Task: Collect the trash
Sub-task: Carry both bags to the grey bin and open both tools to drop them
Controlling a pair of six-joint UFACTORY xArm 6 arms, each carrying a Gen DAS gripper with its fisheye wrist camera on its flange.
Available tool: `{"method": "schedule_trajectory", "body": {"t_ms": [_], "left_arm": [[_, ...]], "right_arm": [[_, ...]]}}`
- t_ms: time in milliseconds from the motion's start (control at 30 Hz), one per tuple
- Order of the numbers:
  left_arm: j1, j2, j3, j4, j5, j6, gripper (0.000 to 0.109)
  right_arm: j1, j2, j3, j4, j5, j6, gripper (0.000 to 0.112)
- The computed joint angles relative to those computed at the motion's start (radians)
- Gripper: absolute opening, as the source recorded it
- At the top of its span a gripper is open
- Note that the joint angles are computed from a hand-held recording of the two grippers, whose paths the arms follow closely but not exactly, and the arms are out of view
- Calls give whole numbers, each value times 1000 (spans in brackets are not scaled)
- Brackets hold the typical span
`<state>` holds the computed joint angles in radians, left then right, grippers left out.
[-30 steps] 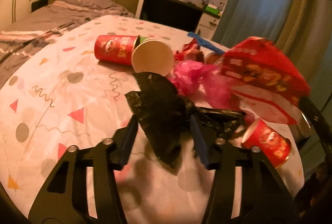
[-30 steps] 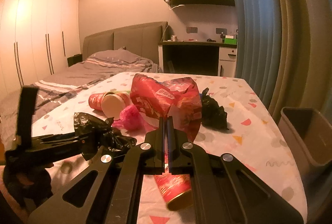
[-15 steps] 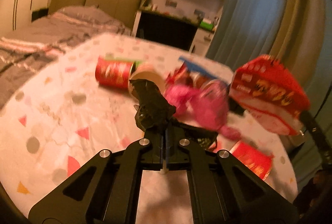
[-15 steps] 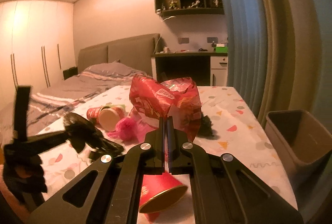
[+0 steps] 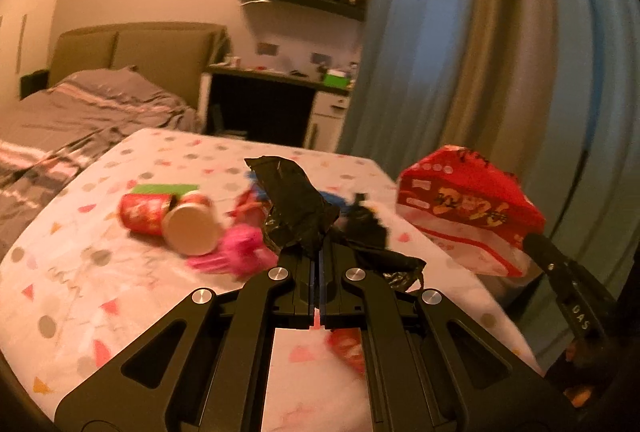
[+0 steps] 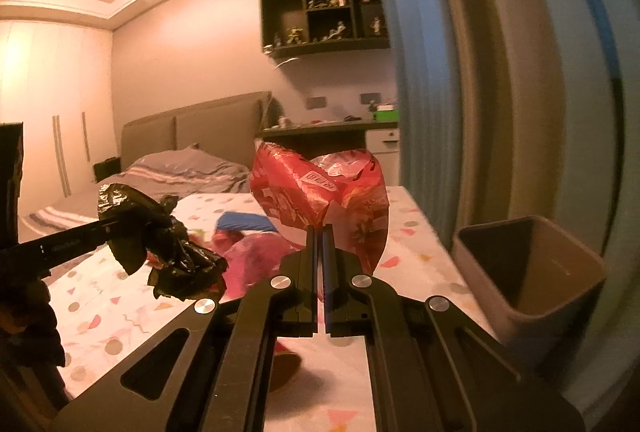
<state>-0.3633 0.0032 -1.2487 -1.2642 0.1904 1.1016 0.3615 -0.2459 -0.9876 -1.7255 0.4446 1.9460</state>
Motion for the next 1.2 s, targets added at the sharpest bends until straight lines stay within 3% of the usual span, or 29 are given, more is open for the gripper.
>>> {"method": "schedule_trajectory", "body": {"t_ms": [333, 600, 833, 1200], "left_arm": [[-156, 61, -96, -53, 3, 86, 0], [-251, 238, -298, 81, 57, -60, 0], [-313, 414, -507, 170, 71, -158, 0], [-346, 672, -824, 395, 180, -375, 0]], "right_arm": [[-40, -140, 131, 8, 119, 10, 3], [-120, -241, 217, 28, 218, -8, 3], [-203, -255, 246, 12, 221, 15, 3], [-335, -190, 211, -7, 130, 67, 3]]}}
